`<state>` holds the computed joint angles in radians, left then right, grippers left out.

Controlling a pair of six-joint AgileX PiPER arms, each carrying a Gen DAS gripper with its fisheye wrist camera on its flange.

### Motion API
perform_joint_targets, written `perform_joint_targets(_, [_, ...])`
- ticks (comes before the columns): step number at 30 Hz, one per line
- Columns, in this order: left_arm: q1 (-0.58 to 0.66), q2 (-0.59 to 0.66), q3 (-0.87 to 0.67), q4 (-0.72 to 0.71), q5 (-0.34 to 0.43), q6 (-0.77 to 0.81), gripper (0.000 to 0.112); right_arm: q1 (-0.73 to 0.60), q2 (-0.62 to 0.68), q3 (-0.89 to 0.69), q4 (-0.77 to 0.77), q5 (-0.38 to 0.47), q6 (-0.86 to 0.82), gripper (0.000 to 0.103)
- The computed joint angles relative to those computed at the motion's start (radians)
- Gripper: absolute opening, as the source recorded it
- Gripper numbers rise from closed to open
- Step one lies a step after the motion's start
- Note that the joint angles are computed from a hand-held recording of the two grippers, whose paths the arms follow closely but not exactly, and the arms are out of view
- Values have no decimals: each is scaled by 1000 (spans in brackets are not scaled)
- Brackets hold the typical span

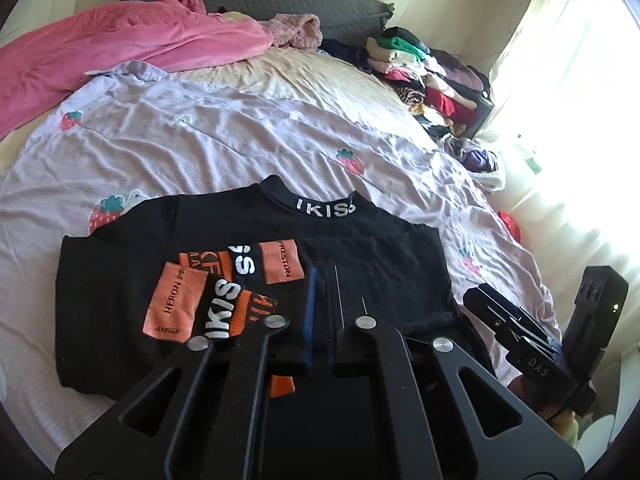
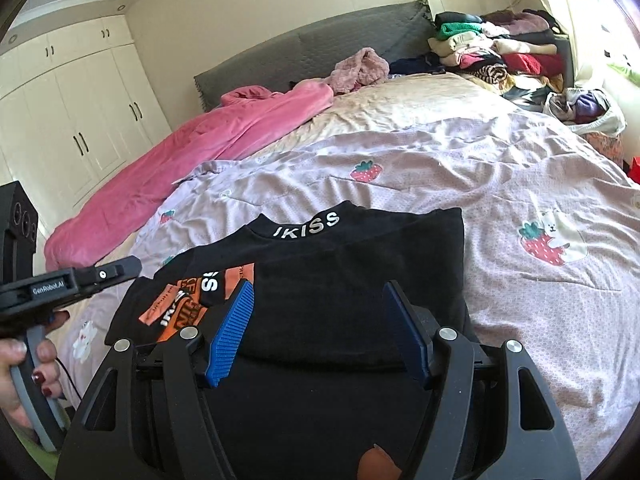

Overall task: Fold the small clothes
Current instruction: 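Fold the sleeve across the shirt body and open the left tool, then grasp the folded orange cuff with the right tool and lift it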

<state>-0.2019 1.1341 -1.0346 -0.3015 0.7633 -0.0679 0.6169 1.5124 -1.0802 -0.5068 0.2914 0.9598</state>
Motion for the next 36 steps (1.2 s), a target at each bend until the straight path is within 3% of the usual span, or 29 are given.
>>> perform_joint_targets(2, [3, -2, 5, 18, 0, -6, 2, 10, 19, -18, 82, -3, -91, 69])
perform_joint_targets(4, [14, -5, 12, 46, -1, -18, 13, 27, 47, -45, 160, -8, -184, 75])
perform_joint_targets(12, [97, -39, 59, 130, -3, -31, 32, 83, 209, -236, 538, 67, -637, 75])
perform_joint_targets(19, [175, -74, 102, 163, -13, -6, 61, 73, 352, -392, 801, 150, -892, 75])
perform_joint_targets(30, [352, -104, 151, 69, -24, 130, 76, 91, 486, -566, 752, 275, -895, 73])
perform_joint_targets(36, [385, -92, 155, 44, -30, 154, 76, 88, 531, -613, 794, 306, -964, 55])
